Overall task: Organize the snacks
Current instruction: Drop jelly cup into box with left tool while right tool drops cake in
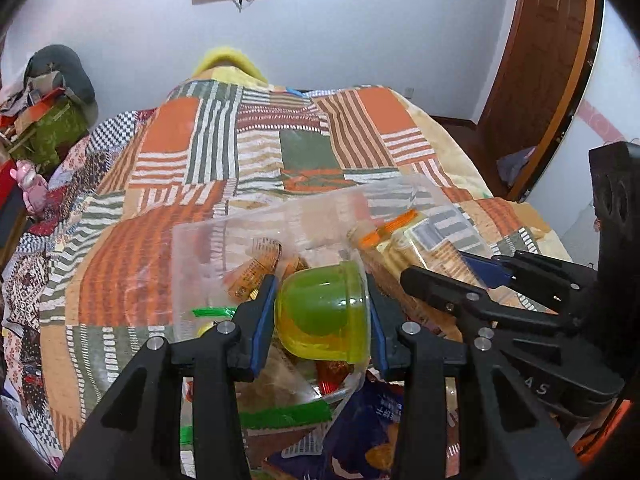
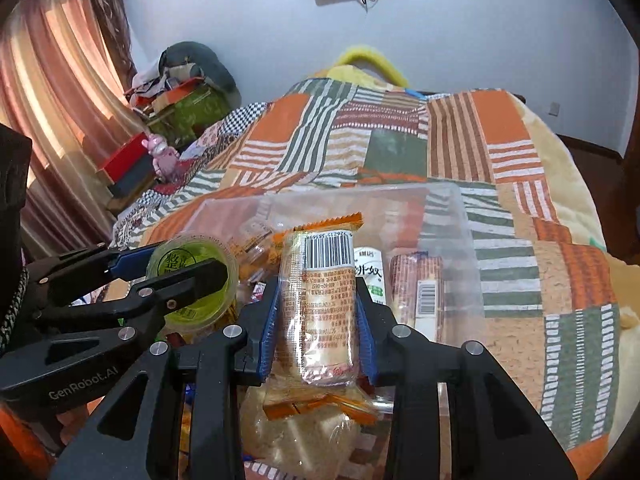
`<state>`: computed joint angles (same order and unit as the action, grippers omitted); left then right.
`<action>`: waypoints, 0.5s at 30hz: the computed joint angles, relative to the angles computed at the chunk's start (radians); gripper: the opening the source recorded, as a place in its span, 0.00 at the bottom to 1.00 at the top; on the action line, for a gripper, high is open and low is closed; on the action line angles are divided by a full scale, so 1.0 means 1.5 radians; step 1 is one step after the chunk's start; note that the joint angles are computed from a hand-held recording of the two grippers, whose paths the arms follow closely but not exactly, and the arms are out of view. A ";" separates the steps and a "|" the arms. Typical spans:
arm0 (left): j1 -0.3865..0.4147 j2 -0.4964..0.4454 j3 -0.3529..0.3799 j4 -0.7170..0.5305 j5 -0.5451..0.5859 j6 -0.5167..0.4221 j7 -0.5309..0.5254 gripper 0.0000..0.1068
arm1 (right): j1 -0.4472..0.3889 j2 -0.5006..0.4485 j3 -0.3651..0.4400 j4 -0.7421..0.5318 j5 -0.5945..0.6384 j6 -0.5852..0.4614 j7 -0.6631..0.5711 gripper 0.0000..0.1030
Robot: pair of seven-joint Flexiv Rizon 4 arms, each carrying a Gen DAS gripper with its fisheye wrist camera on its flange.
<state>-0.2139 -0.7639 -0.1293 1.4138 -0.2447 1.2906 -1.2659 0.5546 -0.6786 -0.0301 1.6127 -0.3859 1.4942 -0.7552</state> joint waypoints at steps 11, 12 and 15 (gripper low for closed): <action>0.001 0.073 0.012 0.093 0.019 0.091 0.005 0.59 | 0.033 0.063 -0.047 0.077 -0.021 0.023 0.025 0.52; -0.001 0.079 0.018 0.102 0.024 0.096 0.002 0.61 | 0.034 0.067 -0.050 0.082 -0.025 0.024 0.026 0.52; 0.002 0.107 0.027 0.144 0.033 0.108 -0.002 0.68 | 0.045 0.091 -0.064 0.112 -0.040 0.030 0.035 0.52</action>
<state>-0.2114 -0.6029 -0.0894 1.6301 -0.1958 1.4531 -1.2694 0.6229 -0.5420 -0.1255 1.7811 -0.4462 1.5398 -0.7021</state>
